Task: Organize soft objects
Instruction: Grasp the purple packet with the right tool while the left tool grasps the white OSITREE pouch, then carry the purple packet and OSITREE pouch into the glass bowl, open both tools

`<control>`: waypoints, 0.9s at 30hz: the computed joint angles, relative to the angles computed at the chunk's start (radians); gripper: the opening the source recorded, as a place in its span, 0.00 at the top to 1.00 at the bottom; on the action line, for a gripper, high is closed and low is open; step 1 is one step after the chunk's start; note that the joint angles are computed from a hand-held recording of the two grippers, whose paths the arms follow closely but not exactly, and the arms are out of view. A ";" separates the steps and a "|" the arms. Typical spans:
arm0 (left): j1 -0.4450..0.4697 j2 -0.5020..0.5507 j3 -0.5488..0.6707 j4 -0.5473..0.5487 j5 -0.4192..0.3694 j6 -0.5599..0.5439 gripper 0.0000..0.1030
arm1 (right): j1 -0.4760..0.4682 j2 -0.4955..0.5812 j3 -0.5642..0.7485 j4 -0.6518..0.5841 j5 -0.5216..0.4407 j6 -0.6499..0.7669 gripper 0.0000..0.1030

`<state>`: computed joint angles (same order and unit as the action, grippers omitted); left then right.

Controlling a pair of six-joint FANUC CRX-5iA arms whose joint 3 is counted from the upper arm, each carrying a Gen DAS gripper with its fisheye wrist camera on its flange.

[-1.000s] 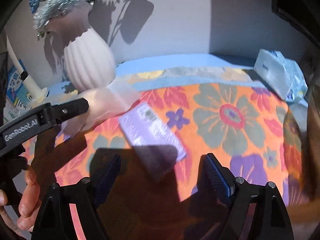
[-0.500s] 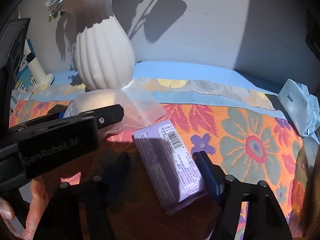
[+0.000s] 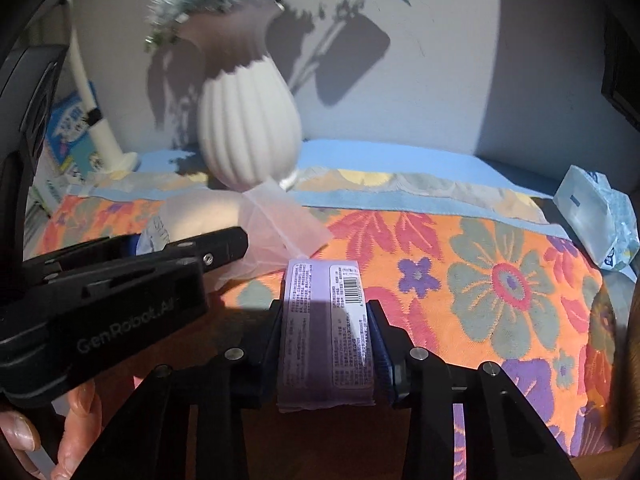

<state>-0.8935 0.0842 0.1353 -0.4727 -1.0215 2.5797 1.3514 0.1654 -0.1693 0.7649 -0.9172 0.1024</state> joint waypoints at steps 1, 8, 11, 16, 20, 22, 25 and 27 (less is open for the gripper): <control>-0.014 -0.008 0.001 -0.015 -0.013 0.014 0.61 | 0.009 -0.003 -0.003 0.000 -0.009 -0.004 0.62; -0.150 -0.059 0.031 -0.140 -0.124 0.102 0.62 | 0.086 -0.060 -0.064 0.012 -0.041 -0.106 0.63; -0.222 -0.071 0.054 -0.198 -0.176 0.140 0.62 | 0.133 -0.094 -0.103 0.031 -0.058 -0.162 0.63; -0.336 -0.077 0.092 -0.284 -0.254 0.188 0.62 | 0.218 -0.145 -0.150 0.024 -0.116 -0.248 0.63; -0.427 -0.057 0.134 -0.347 -0.325 0.204 0.62 | 0.295 -0.193 -0.192 0.015 -0.192 -0.328 0.63; -0.462 -0.044 0.152 -0.365 -0.345 0.210 0.62 | 0.322 -0.212 -0.207 0.006 -0.222 -0.360 0.63; -0.505 -0.025 0.175 -0.383 -0.359 0.216 0.62 | 0.368 -0.246 -0.230 -0.011 -0.284 -0.413 0.63; -0.528 -0.009 0.194 -0.390 -0.361 0.218 0.62 | 0.397 -0.270 -0.243 -0.018 -0.326 -0.446 0.63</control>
<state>-1.4218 0.0755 0.3290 -0.8632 -1.3828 2.7977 1.7481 -0.1042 -0.4124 0.7469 -1.2435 -0.3433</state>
